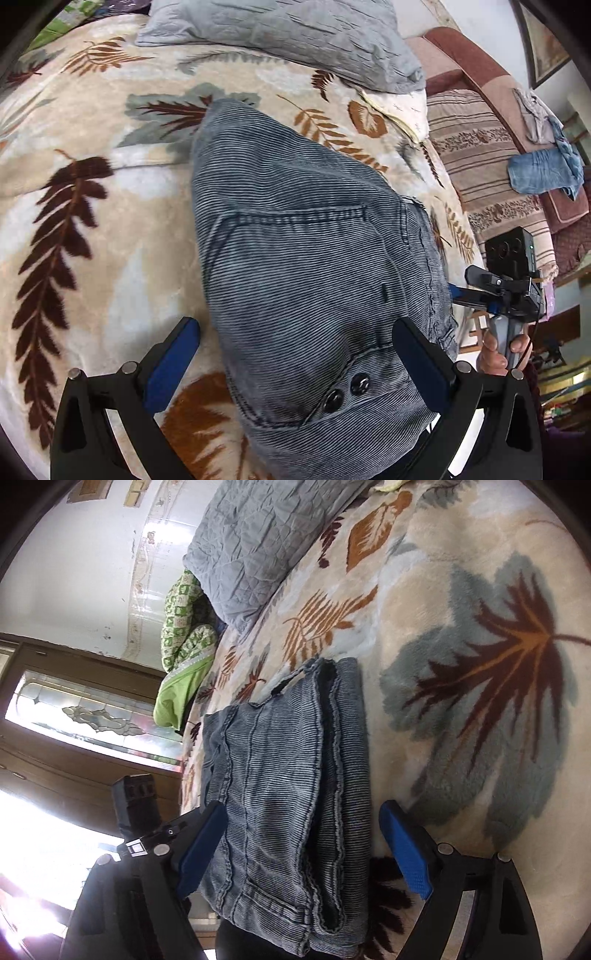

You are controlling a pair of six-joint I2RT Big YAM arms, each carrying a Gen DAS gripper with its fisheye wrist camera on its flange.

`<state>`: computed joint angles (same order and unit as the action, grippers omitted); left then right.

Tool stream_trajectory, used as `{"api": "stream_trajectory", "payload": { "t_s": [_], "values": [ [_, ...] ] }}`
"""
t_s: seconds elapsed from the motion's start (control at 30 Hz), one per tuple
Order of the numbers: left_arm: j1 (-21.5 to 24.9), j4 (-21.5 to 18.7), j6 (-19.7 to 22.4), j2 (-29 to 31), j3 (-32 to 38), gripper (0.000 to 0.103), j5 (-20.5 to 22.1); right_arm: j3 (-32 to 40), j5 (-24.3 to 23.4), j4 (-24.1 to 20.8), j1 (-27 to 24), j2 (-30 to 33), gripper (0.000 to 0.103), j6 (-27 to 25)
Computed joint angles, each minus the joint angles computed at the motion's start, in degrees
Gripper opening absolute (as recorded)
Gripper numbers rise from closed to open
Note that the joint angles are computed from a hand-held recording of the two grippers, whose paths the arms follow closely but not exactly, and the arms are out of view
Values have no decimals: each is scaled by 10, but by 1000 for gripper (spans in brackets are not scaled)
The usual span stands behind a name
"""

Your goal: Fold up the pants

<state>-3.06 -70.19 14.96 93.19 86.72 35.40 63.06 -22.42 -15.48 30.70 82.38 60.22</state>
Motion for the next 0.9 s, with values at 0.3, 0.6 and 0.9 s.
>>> {"api": "stream_trajectory", "payload": {
  "t_s": [0.3,0.6,0.9],
  "values": [
    [-9,-11,6,16,16,103,24,25,-22,46,17,31,90,5],
    [-4,-3,-16,22,21,98,32,46,38,-2,36,40,86,-14],
    [8,21,-39,1,9,37,-2,107,141,-111,73,47,65,-57]
  ]
}}
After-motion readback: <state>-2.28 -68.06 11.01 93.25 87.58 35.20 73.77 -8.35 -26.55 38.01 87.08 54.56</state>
